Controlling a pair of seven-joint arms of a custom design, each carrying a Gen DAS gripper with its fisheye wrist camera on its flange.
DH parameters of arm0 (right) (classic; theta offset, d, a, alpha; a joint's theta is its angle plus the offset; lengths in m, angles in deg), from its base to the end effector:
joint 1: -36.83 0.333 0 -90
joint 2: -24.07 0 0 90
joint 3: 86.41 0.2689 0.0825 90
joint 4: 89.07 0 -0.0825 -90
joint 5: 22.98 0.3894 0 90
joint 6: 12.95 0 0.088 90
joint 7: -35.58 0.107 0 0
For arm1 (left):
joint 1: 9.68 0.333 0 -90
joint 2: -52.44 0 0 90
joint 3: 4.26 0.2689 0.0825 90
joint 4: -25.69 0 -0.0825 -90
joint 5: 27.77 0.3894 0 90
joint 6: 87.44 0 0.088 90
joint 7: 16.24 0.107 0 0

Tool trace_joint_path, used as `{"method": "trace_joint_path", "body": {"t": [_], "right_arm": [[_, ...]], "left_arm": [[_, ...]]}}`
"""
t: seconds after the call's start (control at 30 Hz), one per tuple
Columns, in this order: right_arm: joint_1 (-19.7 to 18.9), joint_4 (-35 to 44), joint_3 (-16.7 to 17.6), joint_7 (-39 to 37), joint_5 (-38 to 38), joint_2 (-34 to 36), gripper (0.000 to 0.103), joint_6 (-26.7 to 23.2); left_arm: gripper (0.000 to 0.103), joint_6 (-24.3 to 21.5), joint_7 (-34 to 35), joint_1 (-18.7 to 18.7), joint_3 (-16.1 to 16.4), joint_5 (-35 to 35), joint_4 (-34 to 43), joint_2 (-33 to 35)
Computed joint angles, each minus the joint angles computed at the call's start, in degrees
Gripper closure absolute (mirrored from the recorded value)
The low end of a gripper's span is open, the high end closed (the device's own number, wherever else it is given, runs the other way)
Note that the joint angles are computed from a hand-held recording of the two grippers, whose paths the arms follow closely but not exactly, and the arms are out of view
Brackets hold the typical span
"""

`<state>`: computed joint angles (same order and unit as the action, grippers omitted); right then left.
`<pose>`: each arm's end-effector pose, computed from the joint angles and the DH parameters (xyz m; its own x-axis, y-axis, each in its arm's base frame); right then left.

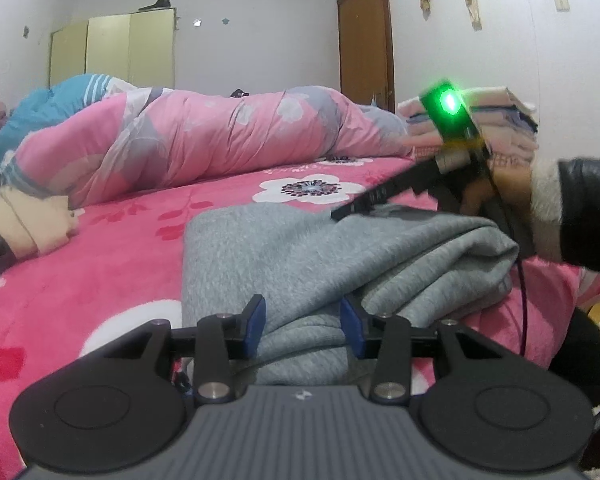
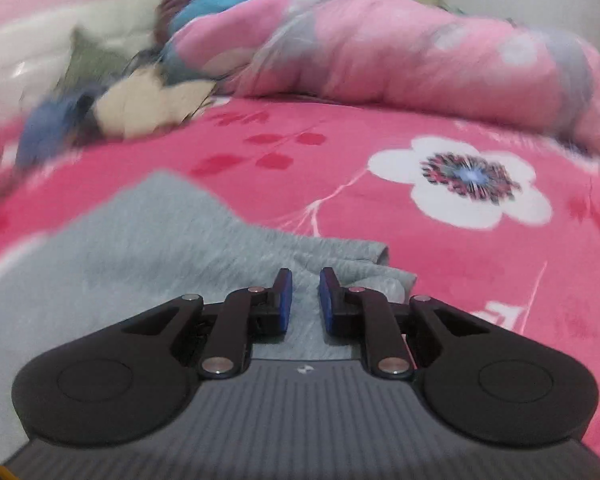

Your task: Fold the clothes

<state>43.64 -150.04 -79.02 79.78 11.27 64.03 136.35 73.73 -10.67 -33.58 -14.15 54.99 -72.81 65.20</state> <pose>0.7581 0.1427 0.4861 0.5722 -0.8196 -0.0292 -0.4640 -0.2941 -0.8356 0.5224 -0.3980 0.4753 -0.2683 -0.9615 -0.0586 -0.3620 0.1570 -0.9189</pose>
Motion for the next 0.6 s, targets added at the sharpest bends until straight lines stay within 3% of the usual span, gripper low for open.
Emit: {"method": "trace_joint_path", "body": {"t": [0.07,0.2,0.23,0.33,0.37,0.5,0.6], "right_arm": [[-0.18,-2.34,0.28,0.01,-0.23,-2.53,0.090,1.38],[-3.06,-16.28,2.62,-5.08,9.40,-13.95,0.084,9.43],[-3.91,-17.68,2.38,-4.01,11.88,-15.41,0.081,8.51],[-5.28,-19.00,0.32,2.90,16.21,-16.99,0.059,3.17],[-5.74,-19.42,-0.23,5.54,17.42,-17.15,0.047,1.35],[-9.01,-22.48,0.71,7.68,27.94,-17.79,0.043,-5.27],[-9.56,-24.39,1.20,5.69,34.41,-17.62,0.042,-7.68]], "left_arm": [[0.057,-0.37,0.76,-0.02,-0.11,-0.45,-0.41,-0.42],[0.054,-0.91,0.90,-0.01,-0.31,-0.39,-0.88,-0.90],[0.053,-0.83,0.71,0.04,-0.32,-0.22,-0.94,-0.96],[0.053,-0.53,0.49,0.29,-0.30,0.38,-1.19,-1.42],[0.053,-0.59,-0.01,0.31,-0.28,1.08,-1.33,-1.70],[0.053,-0.83,-1.26,0.79,-0.62,2.94,-1.73,-3.08],[0.053,-1.03,2.78,1.47,-1.16,-0.80,-0.20,-2.44]]}}
